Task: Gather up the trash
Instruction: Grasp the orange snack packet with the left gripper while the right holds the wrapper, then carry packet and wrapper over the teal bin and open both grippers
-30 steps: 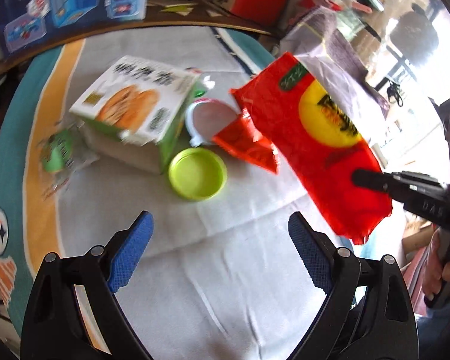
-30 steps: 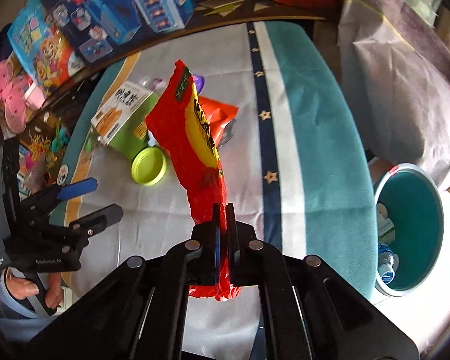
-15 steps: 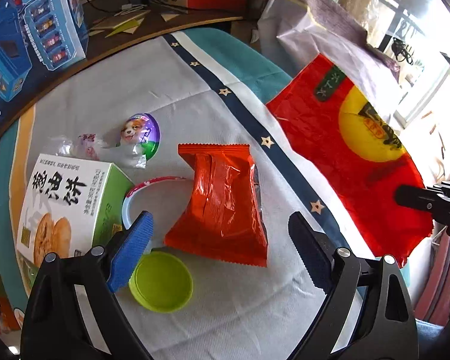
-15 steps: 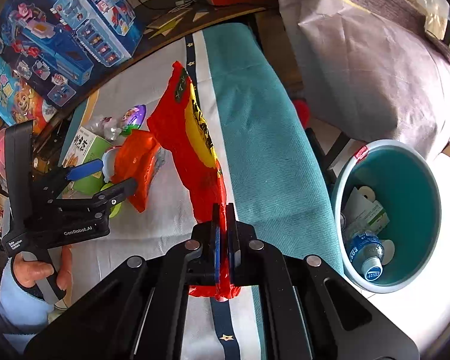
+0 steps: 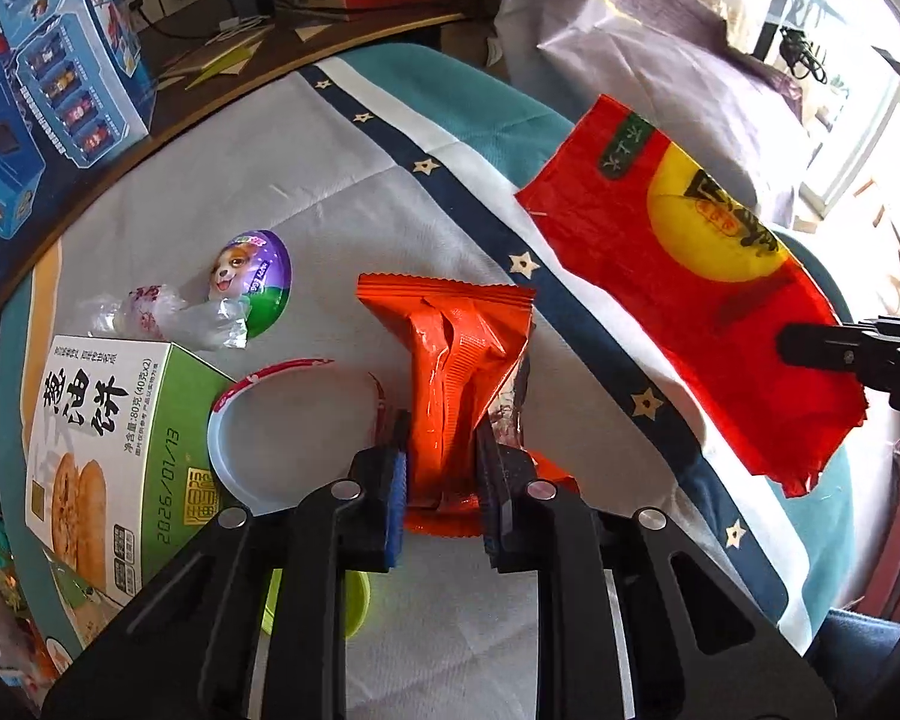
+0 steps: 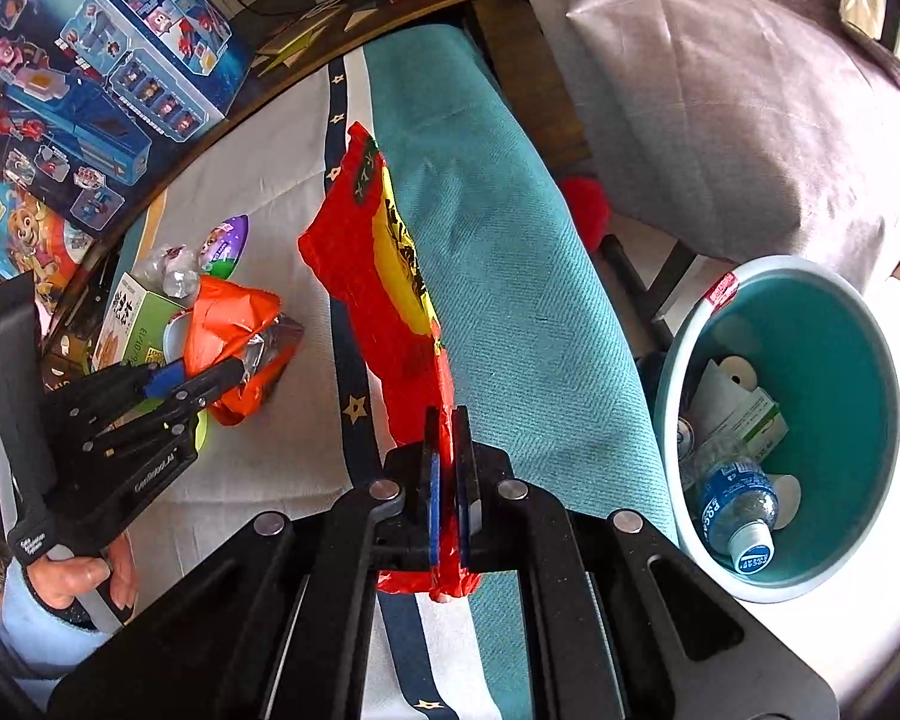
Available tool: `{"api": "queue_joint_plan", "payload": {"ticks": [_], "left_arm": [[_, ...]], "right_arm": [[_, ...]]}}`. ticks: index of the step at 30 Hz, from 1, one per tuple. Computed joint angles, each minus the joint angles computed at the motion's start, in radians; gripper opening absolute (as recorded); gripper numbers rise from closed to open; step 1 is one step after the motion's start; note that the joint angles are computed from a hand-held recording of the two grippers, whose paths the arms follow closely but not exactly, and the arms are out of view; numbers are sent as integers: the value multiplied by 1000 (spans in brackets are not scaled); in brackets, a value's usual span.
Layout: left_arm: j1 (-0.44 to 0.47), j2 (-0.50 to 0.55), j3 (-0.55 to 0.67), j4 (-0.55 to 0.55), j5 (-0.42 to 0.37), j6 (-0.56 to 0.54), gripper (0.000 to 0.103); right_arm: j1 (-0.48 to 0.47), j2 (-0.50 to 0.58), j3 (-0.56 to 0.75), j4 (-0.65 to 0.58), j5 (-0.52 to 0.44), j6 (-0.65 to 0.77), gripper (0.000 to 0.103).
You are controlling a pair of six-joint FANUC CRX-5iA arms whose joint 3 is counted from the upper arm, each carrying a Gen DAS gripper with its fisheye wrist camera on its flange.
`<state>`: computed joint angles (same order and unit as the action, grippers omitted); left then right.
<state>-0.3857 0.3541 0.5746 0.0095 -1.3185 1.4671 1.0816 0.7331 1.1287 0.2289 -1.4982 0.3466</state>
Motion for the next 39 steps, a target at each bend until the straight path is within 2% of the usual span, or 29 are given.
{"api": "queue_joint_plan", "payload": {"ticks": [6,12,18,23,29,34,39], "left_arm": [[4,-32,-28,57,8,7,19],[-16,-34,-7,100,4,5,19],[-59,-6,52,126,-10,0,19],[-106,54,149,145,-44,-8,19],[-173,162,298,168,-103,-20,19],[-227,253,421,184,-154,-36,19],[-265,384,607,193,-247,-37,20]], "right_arm": [[12,-60,-101,28,54,-35,4],[30,-147,-236,80,112,-91,4],[51,-278,-442,144,179,-194,4],[70,-398,-624,211,217,-311,4],[94,-543,-830,281,206,-476,4],[108,-632,-944,297,174,-573,4],[109,-693,-1033,292,176,-630,4]]}}
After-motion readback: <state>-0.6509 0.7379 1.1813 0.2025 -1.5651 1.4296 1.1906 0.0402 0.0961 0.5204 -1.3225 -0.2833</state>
